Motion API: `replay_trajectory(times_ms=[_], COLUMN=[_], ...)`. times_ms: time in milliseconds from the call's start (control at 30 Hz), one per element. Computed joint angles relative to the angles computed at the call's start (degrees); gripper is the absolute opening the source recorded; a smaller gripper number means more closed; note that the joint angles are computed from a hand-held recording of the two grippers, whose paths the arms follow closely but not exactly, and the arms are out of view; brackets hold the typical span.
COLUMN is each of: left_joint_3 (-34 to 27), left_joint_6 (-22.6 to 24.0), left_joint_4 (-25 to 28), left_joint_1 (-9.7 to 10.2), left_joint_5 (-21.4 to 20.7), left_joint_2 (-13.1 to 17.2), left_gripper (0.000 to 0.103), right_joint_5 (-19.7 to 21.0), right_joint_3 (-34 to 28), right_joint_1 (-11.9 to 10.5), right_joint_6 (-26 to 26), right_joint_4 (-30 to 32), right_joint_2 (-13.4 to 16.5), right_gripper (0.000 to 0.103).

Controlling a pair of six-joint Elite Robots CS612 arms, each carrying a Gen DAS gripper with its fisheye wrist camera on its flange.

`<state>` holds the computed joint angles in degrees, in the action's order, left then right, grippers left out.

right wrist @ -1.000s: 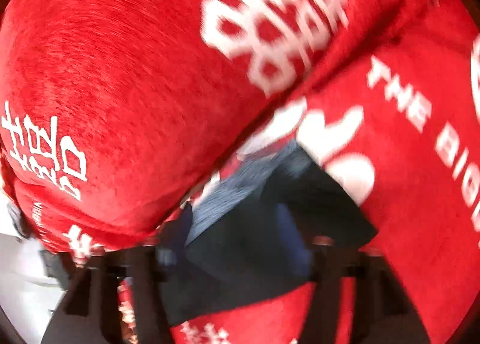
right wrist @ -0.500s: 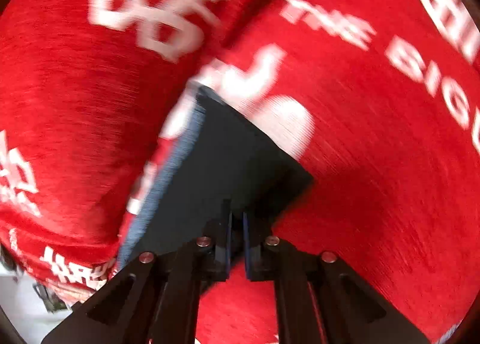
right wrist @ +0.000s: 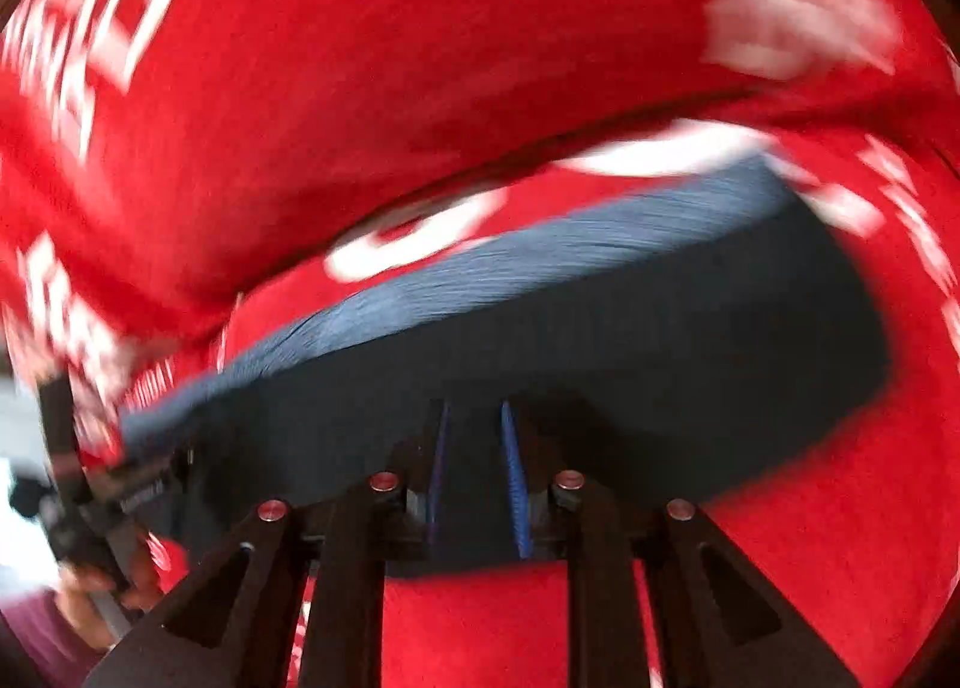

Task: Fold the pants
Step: 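Lower the waistband onto the hems and open both grippers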

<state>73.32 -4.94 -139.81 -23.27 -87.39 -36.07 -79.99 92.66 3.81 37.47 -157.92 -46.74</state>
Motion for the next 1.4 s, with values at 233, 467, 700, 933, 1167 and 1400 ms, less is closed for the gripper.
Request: replay_trajectory(times_ms=[233,467,700,933,1167,1400], left_joint_3=[-7.3,-5.9,1.1,2.9,1.5,0.9], left_joint_6=[-1.6,-1.0,3.7,3.1,4.7,6.3], left_joint_4=[1.7,0.8,-3.1,-3.0,-3.6,-3.1], left_joint_1=[1.60,4.87,10.55,14.64,16.24,16.86], left_joint_5=[2.2,5.6,9.9,8.8,3.4,0.7], left_joint_2=[5.1,2.3,-1.6,-0.9,0.4,0.6], left_gripper=[0.098,0.098,0.098,0.102,0.103,0.103], right_joint_5=[-2.9,-1.5,26.0,28.2,24.7,22.6], right_joint_3=[-8.7,-8.8,-2.3,-6.6,-6.9,-11.6], right_joint_1=[1.7,1.1,3.9,8.7,10.3,10.6], right_joint_6=[1.1,4.5,15.2,30.7,34.0,36.3], right_joint_4=[1.1,2.9,-13.4,-25.6,-25.9,-19.5], right_joint_2=[6.7,5.1,5.2,12.5,12.4,13.5], right_gripper=[0.020,0.032,0.041,0.041,0.041,0.012])
